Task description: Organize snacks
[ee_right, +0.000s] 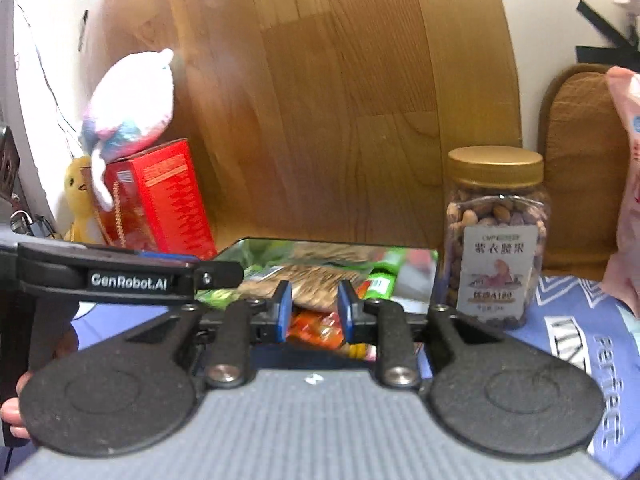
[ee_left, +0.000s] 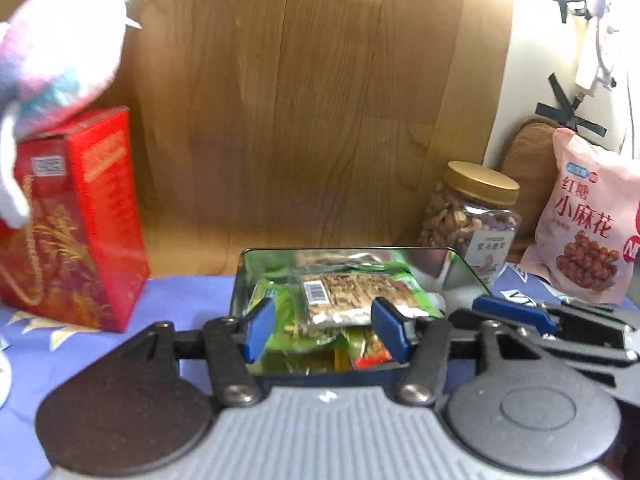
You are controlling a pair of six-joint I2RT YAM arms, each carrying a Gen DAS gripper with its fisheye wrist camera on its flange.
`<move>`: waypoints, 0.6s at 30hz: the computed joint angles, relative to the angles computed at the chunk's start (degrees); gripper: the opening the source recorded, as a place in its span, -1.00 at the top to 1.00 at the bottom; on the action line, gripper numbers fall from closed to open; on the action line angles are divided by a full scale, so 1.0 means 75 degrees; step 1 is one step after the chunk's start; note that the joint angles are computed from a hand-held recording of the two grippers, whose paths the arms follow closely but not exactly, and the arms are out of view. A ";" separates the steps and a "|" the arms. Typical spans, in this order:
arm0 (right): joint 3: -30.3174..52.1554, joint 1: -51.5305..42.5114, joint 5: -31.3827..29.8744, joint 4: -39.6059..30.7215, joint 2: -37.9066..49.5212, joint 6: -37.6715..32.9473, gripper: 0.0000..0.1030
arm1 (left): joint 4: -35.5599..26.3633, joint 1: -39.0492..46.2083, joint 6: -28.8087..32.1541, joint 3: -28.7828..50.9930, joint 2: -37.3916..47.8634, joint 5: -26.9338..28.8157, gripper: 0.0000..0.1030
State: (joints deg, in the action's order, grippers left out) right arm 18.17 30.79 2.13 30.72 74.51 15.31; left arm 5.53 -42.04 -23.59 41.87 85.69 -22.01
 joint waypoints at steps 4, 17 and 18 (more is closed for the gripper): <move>-0.0720 0.0851 0.0916 -0.0337 -0.1157 0.0433 0.44 | -0.0391 -0.0744 -0.0522 -0.0602 -0.0904 -0.0658 -0.08; -0.1627 0.5361 0.5150 -0.4402 -0.5076 0.3737 0.31 | -0.2894 -0.4181 -0.3963 -0.1675 -0.2481 -0.3444 -0.22; -0.1544 0.5839 0.5567 -0.4768 -0.5127 0.4082 0.22 | -0.3240 -0.4479 -0.4323 -0.1633 -0.2477 -0.3668 -0.24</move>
State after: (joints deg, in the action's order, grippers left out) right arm 6.59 74.59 43.88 -5.04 36.06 45.92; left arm -18.77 -75.63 -56.01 29.63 67.12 -49.51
